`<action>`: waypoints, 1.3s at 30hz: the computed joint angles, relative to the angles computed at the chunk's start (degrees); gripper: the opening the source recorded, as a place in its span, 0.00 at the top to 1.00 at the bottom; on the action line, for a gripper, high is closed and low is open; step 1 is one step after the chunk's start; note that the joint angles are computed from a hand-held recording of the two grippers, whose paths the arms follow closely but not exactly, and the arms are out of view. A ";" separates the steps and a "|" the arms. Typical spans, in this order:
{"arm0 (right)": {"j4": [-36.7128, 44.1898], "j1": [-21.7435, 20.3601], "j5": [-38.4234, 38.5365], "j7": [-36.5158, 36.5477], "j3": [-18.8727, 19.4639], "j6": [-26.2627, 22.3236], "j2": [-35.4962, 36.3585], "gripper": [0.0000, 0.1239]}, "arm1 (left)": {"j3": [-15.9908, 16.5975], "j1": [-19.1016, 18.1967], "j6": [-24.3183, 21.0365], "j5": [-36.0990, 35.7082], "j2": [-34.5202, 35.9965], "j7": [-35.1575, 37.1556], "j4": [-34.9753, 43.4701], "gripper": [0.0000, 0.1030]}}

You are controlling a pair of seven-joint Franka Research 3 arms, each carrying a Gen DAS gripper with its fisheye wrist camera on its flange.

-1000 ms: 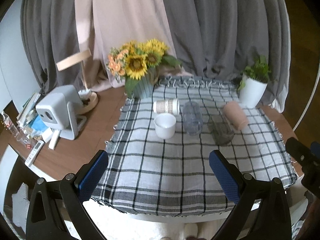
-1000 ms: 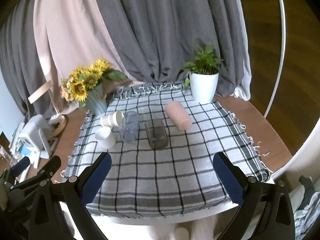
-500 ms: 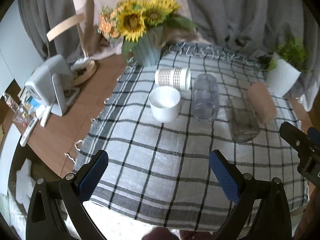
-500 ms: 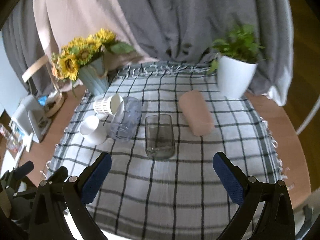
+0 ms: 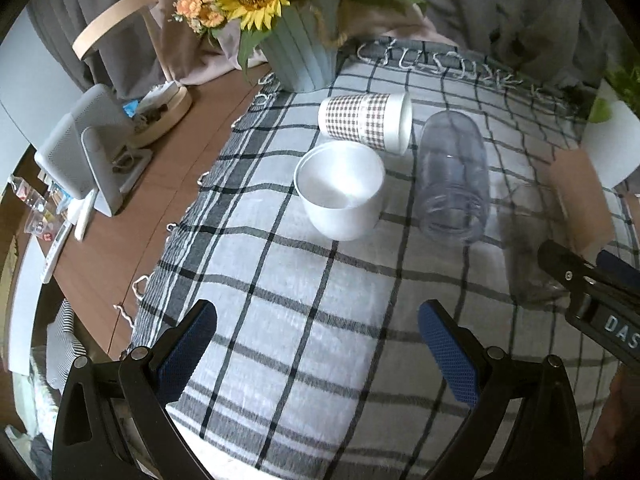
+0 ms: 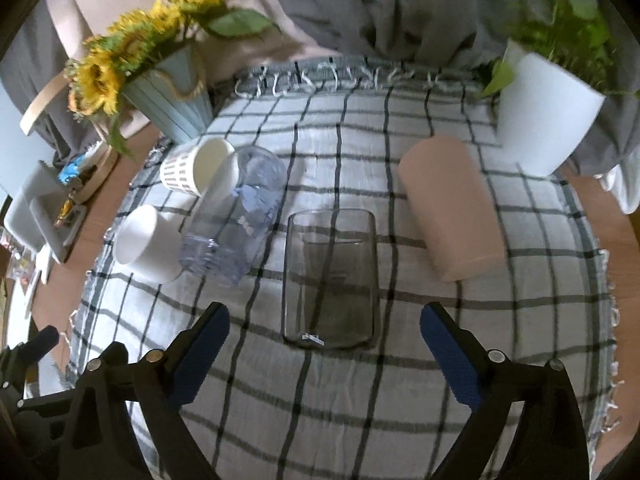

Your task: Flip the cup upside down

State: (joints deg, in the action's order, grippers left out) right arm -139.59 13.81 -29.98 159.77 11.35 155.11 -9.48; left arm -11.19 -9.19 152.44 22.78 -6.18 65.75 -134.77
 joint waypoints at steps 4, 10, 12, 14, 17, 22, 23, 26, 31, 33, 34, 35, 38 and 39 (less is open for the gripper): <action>1.92 0.15 1.51 -2.14 -1.64 1.04 4.24 0.28 | -0.12 -0.20 -0.84 0.23 3.07 0.48 2.34 0.00; 4.89 1.58 2.64 -4.99 -4.75 0.68 8.79 0.34 | -0.08 -0.61 -1.96 -0.12 6.25 0.95 4.66 0.00; 5.69 2.06 4.11 -6.60 -5.59 0.26 9.80 0.38 | -0.03 -0.70 -2.15 -0.60 6.98 1.16 5.19 0.00; 6.32 2.49 5.87 -8.24 -6.33 0.19 10.78 0.41 | 0.00 -0.77 -2.35 -0.94 7.55 1.38 5.63 0.00; 6.76 3.17 6.58 -8.67 -7.22 0.24 11.60 0.45 | 0.09 -0.80 -2.44 -1.03 8.02 1.48 5.94 0.00; 7.20 3.90 5.54 -7.35 -8.05 0.13 11.90 0.45 | 0.13 -0.71 -1.83 -2.45 7.66 3.20 5.54 0.00; 6.95 3.93 5.74 -7.34 -8.12 0.34 11.69 0.45 | 0.14 -0.68 -1.54 -2.84 7.34 3.52 5.26 0.00; 6.36 4.10 5.50 -6.35 -7.95 0.11 10.60 0.45 | 0.23 -0.52 -1.29 -4.05 6.25 5.48 4.70 0.00; 5.08 4.15 3.17 -1.44 -6.02 -2.28 6.96 0.45 | 0.92 -0.04 -0.53 -9.24 3.92 11.81 3.14 0.00; 4.62 4.17 3.89 -0.52 -4.94 -3.05 5.71 0.45 | 1.20 0.23 -0.35 -9.73 3.05 13.73 2.27 0.00; 4.56 4.26 4.20 0.12 -4.34 -3.56 5.30 0.45 | 1.47 0.46 -0.52 -9.93 2.70 15.02 1.97 0.00; 4.54 4.40 4.37 0.94 -3.72 -4.08 5.00 0.45 | 1.67 0.56 -0.63 -10.69 2.35 16.44 1.60 0.00; 4.70 5.28 5.48 3.43 -2.21 -5.85 4.86 0.45 | 2.42 0.86 -0.98 -13.65 1.46 21.08 0.65 0.00; 4.73 5.62 5.90 4.40 -1.85 -6.10 4.93 0.45 | 2.70 0.94 -1.07 -14.75 1.20 22.84 0.37 0.00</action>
State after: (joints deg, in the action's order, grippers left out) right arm -134.86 19.42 -24.08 164.17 9.50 149.01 -4.55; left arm -8.49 -8.24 151.38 8.03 -4.98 88.59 -134.40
